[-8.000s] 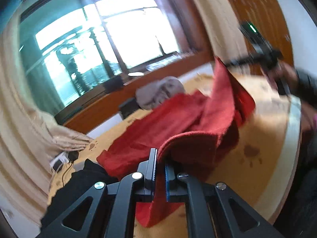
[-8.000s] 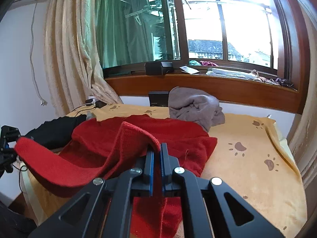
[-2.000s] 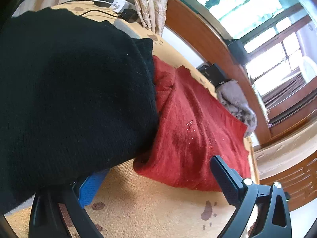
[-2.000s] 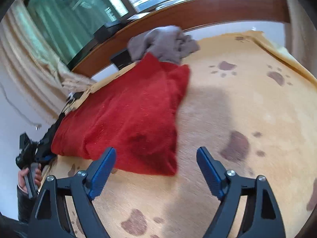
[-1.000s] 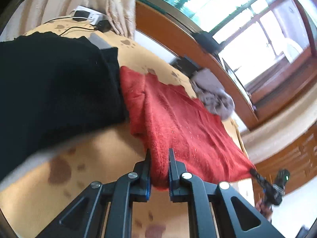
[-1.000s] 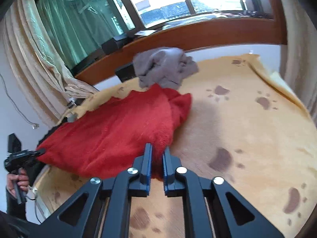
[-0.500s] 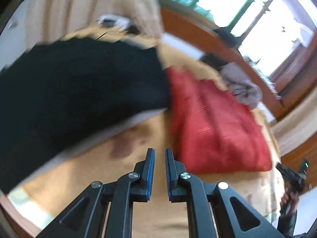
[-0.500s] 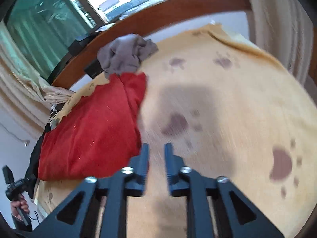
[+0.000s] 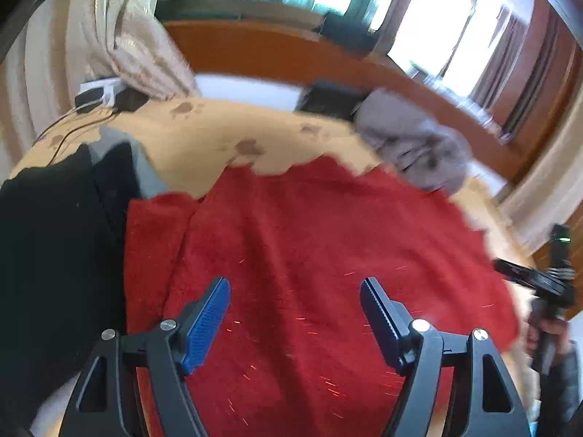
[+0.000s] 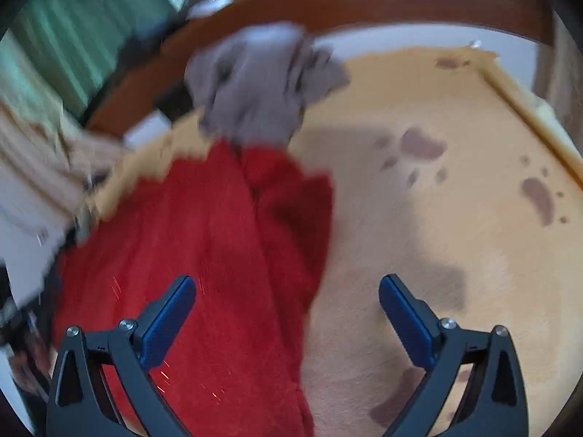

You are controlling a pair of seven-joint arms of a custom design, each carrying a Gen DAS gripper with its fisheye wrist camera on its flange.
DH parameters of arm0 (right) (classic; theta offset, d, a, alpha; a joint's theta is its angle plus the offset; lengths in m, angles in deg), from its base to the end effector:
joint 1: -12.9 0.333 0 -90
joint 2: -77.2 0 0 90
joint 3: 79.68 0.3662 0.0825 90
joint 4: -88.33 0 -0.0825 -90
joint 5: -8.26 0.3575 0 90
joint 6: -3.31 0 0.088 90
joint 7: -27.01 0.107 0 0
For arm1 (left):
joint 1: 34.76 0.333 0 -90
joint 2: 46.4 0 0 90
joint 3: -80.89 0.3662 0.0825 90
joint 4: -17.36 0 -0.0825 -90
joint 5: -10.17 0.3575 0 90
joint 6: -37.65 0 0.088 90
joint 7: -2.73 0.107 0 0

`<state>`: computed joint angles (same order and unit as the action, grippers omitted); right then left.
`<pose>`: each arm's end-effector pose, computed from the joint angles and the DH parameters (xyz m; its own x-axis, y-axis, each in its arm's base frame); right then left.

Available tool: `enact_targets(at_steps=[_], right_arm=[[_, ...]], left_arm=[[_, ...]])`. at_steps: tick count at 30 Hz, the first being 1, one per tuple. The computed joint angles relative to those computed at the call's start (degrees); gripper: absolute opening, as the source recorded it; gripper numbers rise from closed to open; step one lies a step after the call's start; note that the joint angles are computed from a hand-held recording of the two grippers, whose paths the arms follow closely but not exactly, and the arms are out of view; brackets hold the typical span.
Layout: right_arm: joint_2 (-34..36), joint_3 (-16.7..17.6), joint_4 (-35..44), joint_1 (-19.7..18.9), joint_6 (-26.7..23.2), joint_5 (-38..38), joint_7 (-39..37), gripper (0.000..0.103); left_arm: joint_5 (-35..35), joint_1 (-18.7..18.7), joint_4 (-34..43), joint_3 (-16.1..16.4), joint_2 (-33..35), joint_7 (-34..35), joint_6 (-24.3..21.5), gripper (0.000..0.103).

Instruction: Fold clothes

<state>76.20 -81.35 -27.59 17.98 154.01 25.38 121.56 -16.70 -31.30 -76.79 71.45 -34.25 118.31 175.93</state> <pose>0.5680 0.0265 0.5884 -0.1309 -0.9416 -0.3102 -0.8010 0.2848 -0.5265 0.6521 -0.0588 0.6106 -0.3362 -0.9138 0.2280 -0.7877 0.1401 -0.5999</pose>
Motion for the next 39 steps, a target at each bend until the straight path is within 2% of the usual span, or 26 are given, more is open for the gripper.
enact_targets(at_steps=[1, 3, 4, 5, 7, 8, 10, 14, 18, 19, 21, 22, 23, 24, 26, 28, 30, 32, 34, 36, 37, 39], right_arm=[[-0.41, 0.75, -1.50, 0.38, 2.28, -7.12, 2.83, 0.100], [-0.72, 1.74, -3.26, 1.01, 4.49, -16.75, 6.38, 0.098], [-0.91, 2.78, -4.04, 0.49, 5.93, -18.84, 7.15, 0.092], [-1.04, 1.82, -4.26, 1.64, 6.53, -16.92, 5.89, 0.085], [-1.34, 1.17, -4.22, 2.44, 7.21, -7.99, 0.10, 0.032], [-1.52, 0.94, -4.18, 2.67, 7.26, -4.52, -1.74, 0.020], [-2.53, 0.93, -4.70, 2.58, 7.66, -3.51, -0.42, 0.013], [-8.12, 1.30, -9.49, 2.64, 11.64, -3.64, 1.87, 0.011], [-9.21, 2.25, -10.49, 1.64, 8.85, -9.53, 5.81, 0.011], [-7.33, 2.34, -9.65, 1.35, 6.95, -11.17, 6.54, 0.013], [-5.93, 1.94, -9.10, 1.01, 7.21, -13.02, 7.60, 0.023], [-5.75, 2.07, -9.08, 0.40, 8.06, -15.25, 9.44, 0.045], [-5.58, 2.22, -8.92, -0.25, 8.46, -17.64, 11.52, 0.059], [-5.67, 2.45, -8.51, -0.94, 7.80, -20.23, 14.10, 0.080], [-7.09, 1.96, -8.68, -1.68, 8.95, -22.23, 16.83, 0.083], [-8.43, 1.04, -8.79, -1.89, 11.02, -21.17, 17.26, 0.083], [-8.45, -1.75, -7.79, 0.99, 14.71, -12.93, 11.47, 0.083], [-6.26, -4.62, -3.67, 5.17, 15.33, -1.89, 1.72, 0.083], [-1.69, -6.33, 3.29, 7.78, 10.85, 11.17, -9.73, 0.083], [3.95, -5.78, 10.87, 6.36, 2.20, 16.90, -13.48, 0.082], [7.48, -4.52, 15.01, 4.53, -2.72, 17.10, -12.81, 0.080], [11.72, -4.83, 19.15, 4.36, -7.72, 12.06, -7.64, 0.077]], left_arm=[[1.35, -0.27, -0.76, 0.30, 0.20, -0.16, 0.65, 0.076], [3.32, -0.54, -1.99, 0.49, 0.85, 0.32, 2.62, 0.076], [2.71, -0.24, -3.47, 0.04, 0.45, 2.44, 4.78, 0.077], [1.97, 0.02, -4.90, -0.38, 0.09, 4.67, 6.91, 0.079], [1.22, 0.13, -6.98, -0.82, -0.61, 7.57, 9.76, 0.079], [0.68, 0.25, -7.55, -0.95, -0.89, 8.59, 10.26, 0.079], [-1.68, 0.98, -7.49, -1.16, -1.19, 10.30, 8.94, 0.079], [-4.85, 1.73, -7.71, -0.78, -2.19, 13.59, 6.09, 0.079], [-3.11, 0.56, -8.12, -0.16, -2.16, 14.59, 7.07, 0.081], [-2.75, 0.42, -7.88, -0.07, -1.99, 14.42, 6.93, 0.081], [-2.58, 0.49, -7.49, 0.06, -1.95, 14.29, 6.11, 0.081], [-2.49, 0.54, -7.28, 0.12, -1.93, 14.22, 5.69, 0.081], [-2.40, 0.58, -7.07, 0.18, -1.90, 14.16, 5.28, 0.081], [-1.94, 0.57, -6.69, 0.33, -1.88, 13.73, 4.54, 0.081], [-0.33, 0.45, -4.90, 0.90, -1.82, 10.61, 1.64, 0.081], [-3.12, 1.14, -2.60, 0.64, -1.87, 9.18, -0.57, 0.081], [-6.76, 1.53, -0.67, 0.15, -1.89, 9.09, -0.51, 0.081], [-9.29, 1.37, 2.24, -0.34, -0.88, 8.40, -0.01, 0.081], [-9.27, 0.70, 6.52, -0.56, 1.70, 5.31, 0.21, 0.081], [-7.00, -0.05, 12.60, -0.41, 6.19, -1.18, -1.52, 0.081], [-5.77, -0.08, 15.56, -0.48, 8.52, -4.09, -3.33, 0.081], [-2.95, -0.17, 19.87, -0.67, 12.69, -8.58, -6.00, 0.081]])
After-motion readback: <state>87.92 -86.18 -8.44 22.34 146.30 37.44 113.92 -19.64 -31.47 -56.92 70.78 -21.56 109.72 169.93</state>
